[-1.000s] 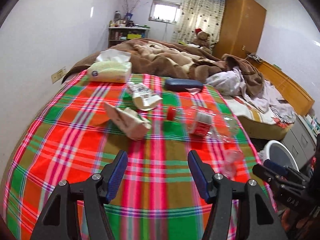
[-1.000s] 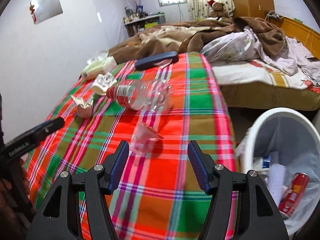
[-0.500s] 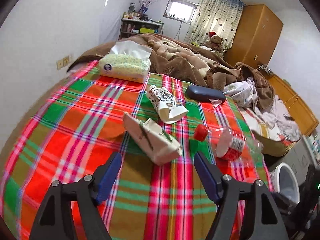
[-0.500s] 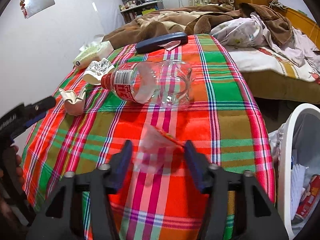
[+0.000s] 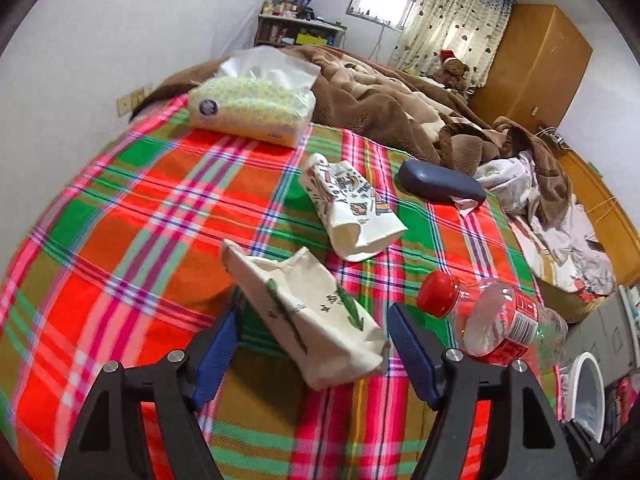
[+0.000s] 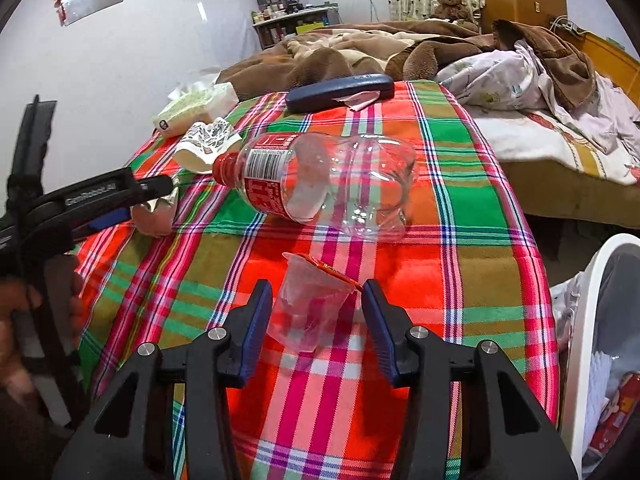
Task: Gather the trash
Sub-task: 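Grasp the white paper bag with the left tool while the right tool grasps a clear cup, then carry the paper bag and clear cup over the trash bin with both tools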
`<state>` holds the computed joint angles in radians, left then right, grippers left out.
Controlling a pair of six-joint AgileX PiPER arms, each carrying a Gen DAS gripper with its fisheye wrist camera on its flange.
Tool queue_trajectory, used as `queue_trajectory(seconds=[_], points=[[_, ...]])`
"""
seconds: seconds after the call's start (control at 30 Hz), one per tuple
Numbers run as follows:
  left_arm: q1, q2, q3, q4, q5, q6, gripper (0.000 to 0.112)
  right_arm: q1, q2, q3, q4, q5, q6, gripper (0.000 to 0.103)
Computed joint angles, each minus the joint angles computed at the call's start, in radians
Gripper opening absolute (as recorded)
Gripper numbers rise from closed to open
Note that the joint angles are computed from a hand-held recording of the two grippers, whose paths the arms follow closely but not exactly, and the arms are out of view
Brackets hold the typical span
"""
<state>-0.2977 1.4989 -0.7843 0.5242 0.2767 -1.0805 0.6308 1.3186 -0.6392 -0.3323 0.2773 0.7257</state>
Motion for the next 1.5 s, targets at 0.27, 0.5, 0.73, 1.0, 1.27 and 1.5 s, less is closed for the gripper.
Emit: queue_trajectory(seconds=[0.27, 0.5, 0.73, 1.0, 1.27, 1.5], points=[[-0.016, 0.061, -0.031, 0.077, 0.024, -0.069, 0.073, -0.009, 0.01, -0.004, 0.055, -0.016, -0.059, 0.048], [-0.017, 0.068, -0.031, 0.097, 0.016, -0.072, 0.052, -0.014, 0.014, 0.0, 0.065, -0.026, -0.069, 0.048], [-0.048, 0.01, 0.012, 0.192, 0.027, -0.153, 0.047, -0.013, 0.005, 0.006, 0.053, -0.03, -0.06, 0.047], [-0.124, -0.1, 0.081, 0.288, 0.088, -0.271, 0.047, -0.001, -0.051, 0.031, 0.024, -0.019, -0.019, 0.047], [-0.288, -0.224, 0.132, 0.373, 0.227, -0.394, 0.047, 0.01, -0.134, 0.067, -0.015, 0.004, 0.03, 0.047], [-0.487, -0.292, 0.123, 0.402, 0.376, -0.481, 0.047, 0.005, -0.235, 0.092, -0.046, 0.05, 0.063, 0.047]])
